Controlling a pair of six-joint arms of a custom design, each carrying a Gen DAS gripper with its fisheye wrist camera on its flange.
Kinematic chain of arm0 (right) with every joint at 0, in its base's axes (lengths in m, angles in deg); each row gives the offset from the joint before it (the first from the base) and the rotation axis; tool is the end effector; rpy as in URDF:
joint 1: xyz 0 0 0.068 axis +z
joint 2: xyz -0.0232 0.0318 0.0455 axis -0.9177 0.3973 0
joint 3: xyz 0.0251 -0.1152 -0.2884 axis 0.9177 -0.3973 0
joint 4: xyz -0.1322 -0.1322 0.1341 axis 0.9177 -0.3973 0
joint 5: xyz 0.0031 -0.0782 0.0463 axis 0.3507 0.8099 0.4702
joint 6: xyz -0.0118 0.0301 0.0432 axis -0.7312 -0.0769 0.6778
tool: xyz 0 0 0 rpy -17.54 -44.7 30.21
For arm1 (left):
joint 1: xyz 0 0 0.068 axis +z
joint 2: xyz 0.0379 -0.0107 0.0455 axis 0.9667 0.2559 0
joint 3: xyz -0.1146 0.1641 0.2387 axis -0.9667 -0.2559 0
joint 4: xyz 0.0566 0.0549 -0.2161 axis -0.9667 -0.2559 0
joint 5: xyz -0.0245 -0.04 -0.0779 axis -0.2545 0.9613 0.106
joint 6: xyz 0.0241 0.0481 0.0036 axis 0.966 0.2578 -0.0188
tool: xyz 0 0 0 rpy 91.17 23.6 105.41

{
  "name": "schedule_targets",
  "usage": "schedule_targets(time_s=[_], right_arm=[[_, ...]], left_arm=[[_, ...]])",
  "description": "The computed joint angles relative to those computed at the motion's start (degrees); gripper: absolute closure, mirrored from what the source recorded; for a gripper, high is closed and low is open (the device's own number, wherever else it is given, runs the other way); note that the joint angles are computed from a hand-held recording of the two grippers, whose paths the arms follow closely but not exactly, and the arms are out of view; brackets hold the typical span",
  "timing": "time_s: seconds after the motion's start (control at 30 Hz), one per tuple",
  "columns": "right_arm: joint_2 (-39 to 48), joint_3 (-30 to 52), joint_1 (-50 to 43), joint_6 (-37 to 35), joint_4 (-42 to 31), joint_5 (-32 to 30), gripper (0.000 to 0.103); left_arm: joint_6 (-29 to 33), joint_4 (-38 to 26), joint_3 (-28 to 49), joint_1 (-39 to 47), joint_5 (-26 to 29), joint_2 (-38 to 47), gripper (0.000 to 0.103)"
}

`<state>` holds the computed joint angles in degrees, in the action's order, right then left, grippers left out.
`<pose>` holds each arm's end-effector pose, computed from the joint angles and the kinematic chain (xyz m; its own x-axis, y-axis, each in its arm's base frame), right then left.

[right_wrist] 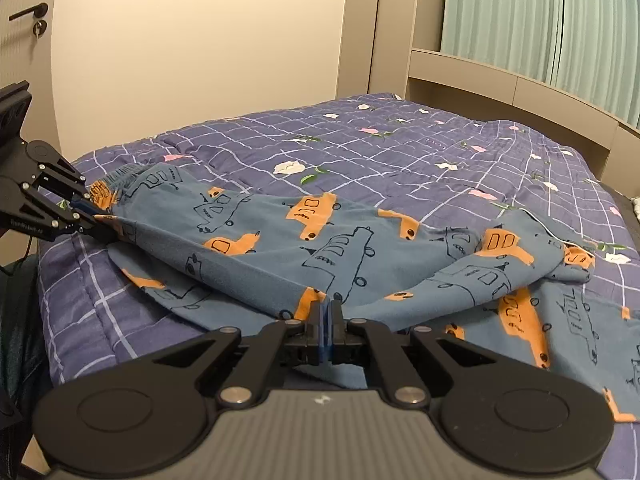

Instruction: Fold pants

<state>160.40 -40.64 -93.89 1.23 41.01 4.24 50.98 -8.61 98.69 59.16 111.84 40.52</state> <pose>0.1908 -0.0752 0.1608 -0.4976 -0.2291 -0.8366 -0.3252 0.9434 -0.0649 0.2547 -0.0876 0.1928 -0.4641 0.4811 -0.7438 0.7300 0.6834 -0.0135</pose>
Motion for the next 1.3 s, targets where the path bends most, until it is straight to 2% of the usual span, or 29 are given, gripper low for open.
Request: schedule_targets(time_s=[0.03,0.07,0.1,0.13,0.17,0.2,0.23,0.3,0.37,0.47,0.57,0.7,0.73,0.8,0.87,0.9,0.97,1.03,1.1,1.17,1.3], right_arm=[[0.21,-0.28,-0.47,0.22,0.49,-0.51,0.097],[0.45,-0.35,-0.93,0.58,0.76,-1.18,0.091],[0.86,-0.42,-1.94,0.52,0.84,-2.18,0.079],[1.12,-0.54,-3.26,0.20,0.88,-2.96,0.071],[1.34,-0.68,-5.18,-0.31,0.81,-4.26,0.057],[1.21,-0.56,-7.02,-0.79,0.12,-5.43,0.047],[1.28,-0.31,-9.34,-1.52,-0.64,-6.79,0.043],[1.42,0.98,-14.76,-3.33,-2.82,-9.04,0.022],[2.17,2.53,-19.79,-4.09,-3.24,-9.93,0.009],[4.88,6.64,-25.64,-4.23,-3.51,-9.30,0.001],[9.36,14.00,-28.39,-2.75,-6.37,-7.00,0.000],[15.59,28.11,-27.01,-1.43,-16.17,-3.70,0.000],[16.99,32.08,-25.56,-1.05,-19.24,-2.73,0.000],[20.47,41.32,-22.46,-0.64,-26.28,-2.28,0.000],[23.61,49.76,-18.83,0.68,-32.09,-1.74,0.001],[25.40,54.26,-16.76,1.43,-35.11,-1.24,0.002],[28.56,62.07,-12.93,2.23,-39.99,0.37,0.009],[31.66,69.06,-9.00,3.39,-43.99,3.53,0.011],[34.51,74.57,-5.92,5.29,-46.92,5.90,0.020],[37.40,79.87,-3.24,6.85,-50.40,8.75,0.023],[41.26,85.42,0.78,7.58,-54.01,14.67,0.031]], left_arm=[[-2.61,0.63,-0.33,-0.83,-0.15,-0.69,0.056],[-5.13,1.71,-0.81,-1.94,-0.44,-1.43,0.040],[-7.75,3.58,-1.47,-3.39,-0.82,-2.00,0.030],[-10.19,5.47,-1.99,-4.97,-1.42,-2.30,0.026],[-12.71,6.98,-1.90,-6.99,-2.17,-2.18,0.021],[-14.41,7.81,-1.36,-8.66,-2.65,-1.70,0.016],[-16.60,9.12,-0.61,-10.67,-3.23,-0.71,0.014],[-20.55,11.84,1.34,-14.22,-3.86,2.21,0.006],[-23.86,13.45,5.30,-17.64,-4.03,6.39,0.005],[-28.23,14.56,12.06,-22.02,-4.87,12.52,0.005],[-32.72,13.90,20.79,-25.63,-6.01,19.47,0.004],[-39.17,9.41,33.52,-27.83,-6.16,28.04,0.004],[-40.33,8.25,36.26,-27.99,-5.92,29.73,0.007],[-43.50,5.72,41.98,-27.75,-4.82,33.22,0.025],[-46.51,1.98,47.03,-27.17,-3.87,35.94,0.037],[-47.49,0.66,48.63,-26.87,-3.51,36.90,0.044],[-48.43,-1.07,50.39,-26.05,-2.52,38.07,0.049],[-49.06,-2.58,51.64,-25.72,-1.98,38.69,0.049],[-49.61,-4.73,53.04,-25.44,-1.13,39.27,0.049],[-49.77,-7.87,55.13,-25.36,-1.11,39.95,0.049],[-50.71,-9.47,55.20,-25.17,-1.02,39.95,0.050]])
